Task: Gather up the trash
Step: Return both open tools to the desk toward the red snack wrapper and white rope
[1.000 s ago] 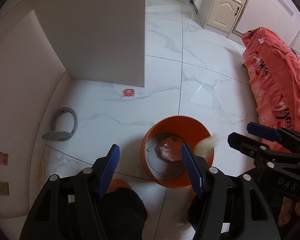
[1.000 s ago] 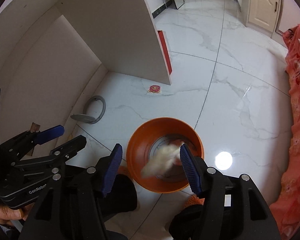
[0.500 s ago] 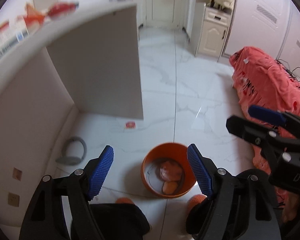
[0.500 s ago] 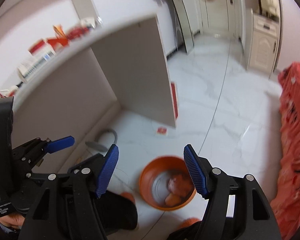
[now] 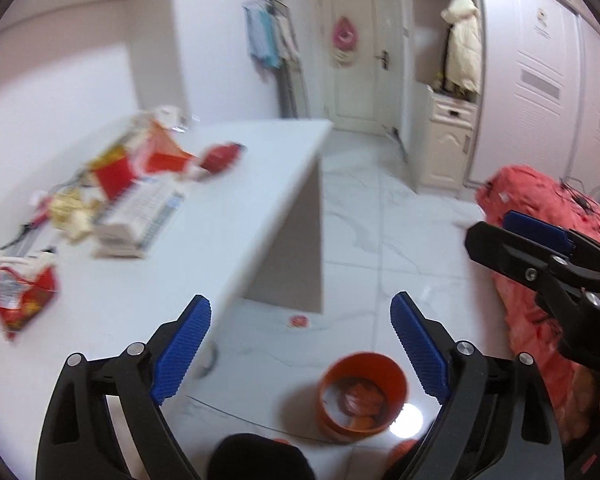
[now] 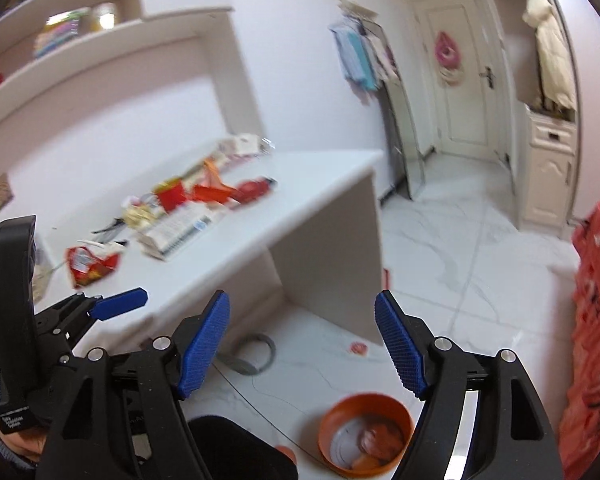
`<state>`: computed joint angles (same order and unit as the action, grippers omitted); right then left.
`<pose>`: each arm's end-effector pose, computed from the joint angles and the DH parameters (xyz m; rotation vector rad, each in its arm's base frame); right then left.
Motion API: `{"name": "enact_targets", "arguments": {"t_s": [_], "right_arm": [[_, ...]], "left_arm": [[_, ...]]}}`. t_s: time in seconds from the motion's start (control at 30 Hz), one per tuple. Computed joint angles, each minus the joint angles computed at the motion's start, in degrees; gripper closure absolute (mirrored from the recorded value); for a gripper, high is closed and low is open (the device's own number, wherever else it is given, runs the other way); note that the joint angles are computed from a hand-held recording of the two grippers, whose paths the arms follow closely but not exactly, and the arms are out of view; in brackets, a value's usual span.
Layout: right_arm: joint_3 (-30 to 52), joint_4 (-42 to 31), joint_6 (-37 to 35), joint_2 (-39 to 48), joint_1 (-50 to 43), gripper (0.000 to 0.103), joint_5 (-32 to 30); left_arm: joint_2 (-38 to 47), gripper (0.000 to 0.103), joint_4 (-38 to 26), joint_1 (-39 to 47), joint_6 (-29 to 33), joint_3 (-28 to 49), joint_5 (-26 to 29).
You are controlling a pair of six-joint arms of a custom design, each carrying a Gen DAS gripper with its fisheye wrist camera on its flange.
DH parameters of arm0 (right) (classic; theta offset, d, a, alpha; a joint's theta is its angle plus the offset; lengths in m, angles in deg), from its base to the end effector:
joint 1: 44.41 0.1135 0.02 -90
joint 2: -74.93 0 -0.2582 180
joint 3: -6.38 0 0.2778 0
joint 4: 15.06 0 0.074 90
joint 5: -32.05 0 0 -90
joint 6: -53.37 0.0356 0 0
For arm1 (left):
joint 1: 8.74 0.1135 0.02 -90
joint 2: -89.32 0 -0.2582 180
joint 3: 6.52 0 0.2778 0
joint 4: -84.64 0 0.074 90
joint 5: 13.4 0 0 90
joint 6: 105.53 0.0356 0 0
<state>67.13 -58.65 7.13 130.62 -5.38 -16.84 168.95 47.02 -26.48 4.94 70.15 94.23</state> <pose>0.1934 0.1267 0.2885 0.4498 2.0105 0.0759 0.3138 -0.1117 0.2829 0.8897 2.0771 -0.3247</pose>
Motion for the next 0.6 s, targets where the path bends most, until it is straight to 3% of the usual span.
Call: {"name": "enact_targets", "arguments": {"t_s": [0.33,0.6], "right_arm": [[10.1,7.0,-8.0,10.6,4.1,0.028,-2.5],[22.9,10.5,-17.1,22.0,2.8,0.028,-8.4]], "left_arm": [[-4.8,0.013,-3.1,11.1,0.4,2.6,1.1],[-1.1,0.013,-6.3,19.6,0.0,10.3,2.6]]}}
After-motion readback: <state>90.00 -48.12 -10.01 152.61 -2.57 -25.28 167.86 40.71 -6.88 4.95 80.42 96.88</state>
